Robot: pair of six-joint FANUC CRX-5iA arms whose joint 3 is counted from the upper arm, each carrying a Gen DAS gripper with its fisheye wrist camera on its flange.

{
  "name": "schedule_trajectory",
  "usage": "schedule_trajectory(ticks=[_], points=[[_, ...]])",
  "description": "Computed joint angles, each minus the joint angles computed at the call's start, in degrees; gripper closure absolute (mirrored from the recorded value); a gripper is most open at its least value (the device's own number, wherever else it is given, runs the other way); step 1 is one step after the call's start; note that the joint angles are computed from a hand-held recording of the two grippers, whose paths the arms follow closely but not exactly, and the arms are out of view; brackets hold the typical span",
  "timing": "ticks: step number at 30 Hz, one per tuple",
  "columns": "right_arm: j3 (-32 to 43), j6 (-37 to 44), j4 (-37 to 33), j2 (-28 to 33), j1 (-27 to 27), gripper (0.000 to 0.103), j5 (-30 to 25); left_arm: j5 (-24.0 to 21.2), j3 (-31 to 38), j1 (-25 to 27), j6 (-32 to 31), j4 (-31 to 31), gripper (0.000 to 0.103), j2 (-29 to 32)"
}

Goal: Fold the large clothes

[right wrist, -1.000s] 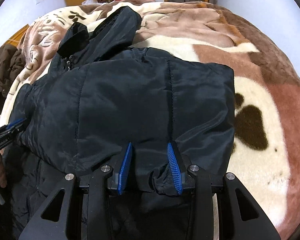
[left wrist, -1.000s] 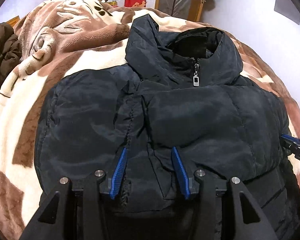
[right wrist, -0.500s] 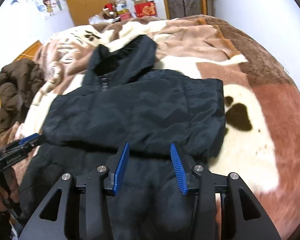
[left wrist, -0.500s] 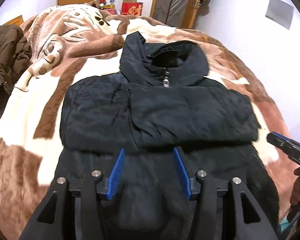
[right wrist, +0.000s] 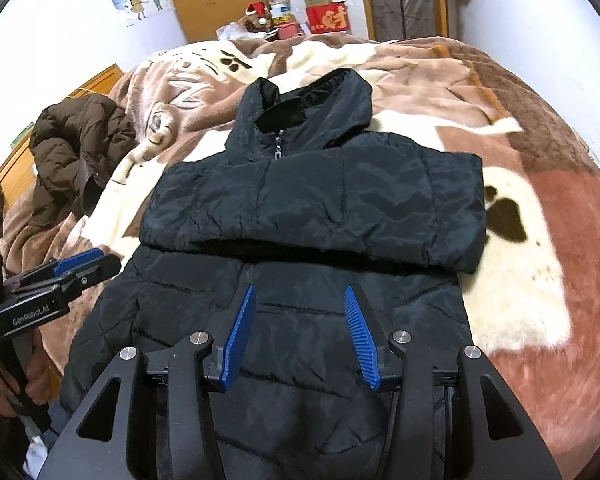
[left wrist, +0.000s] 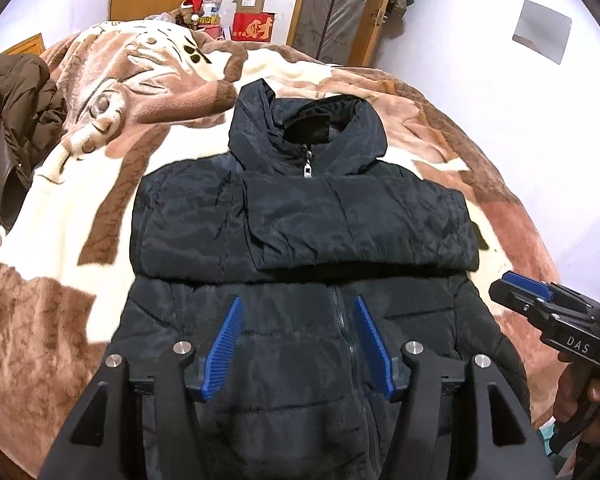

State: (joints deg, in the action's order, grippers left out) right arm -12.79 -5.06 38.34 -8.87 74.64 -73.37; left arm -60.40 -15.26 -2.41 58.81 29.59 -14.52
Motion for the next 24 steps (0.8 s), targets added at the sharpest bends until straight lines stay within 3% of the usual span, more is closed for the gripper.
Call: schedule_trajectory(ticks=[9,17,24], points=[[4.7,11.7,-1.9,2.9,-11.8,0.055,3.9,2.8,13.6,-2.7,2.1,-2.1,0.039,12.9],[12.4,23.7,-6.4,9.3,-26.5,0.046,11.6,2.1,33.9,-5.4,8.1,-4.6,0.027,31.0],[19.4,32.6,-12.9,17.3,-36.5,0.046,16.1,-1.9,53.5,-7.7,17.6,-11.9,0.027,47.4]])
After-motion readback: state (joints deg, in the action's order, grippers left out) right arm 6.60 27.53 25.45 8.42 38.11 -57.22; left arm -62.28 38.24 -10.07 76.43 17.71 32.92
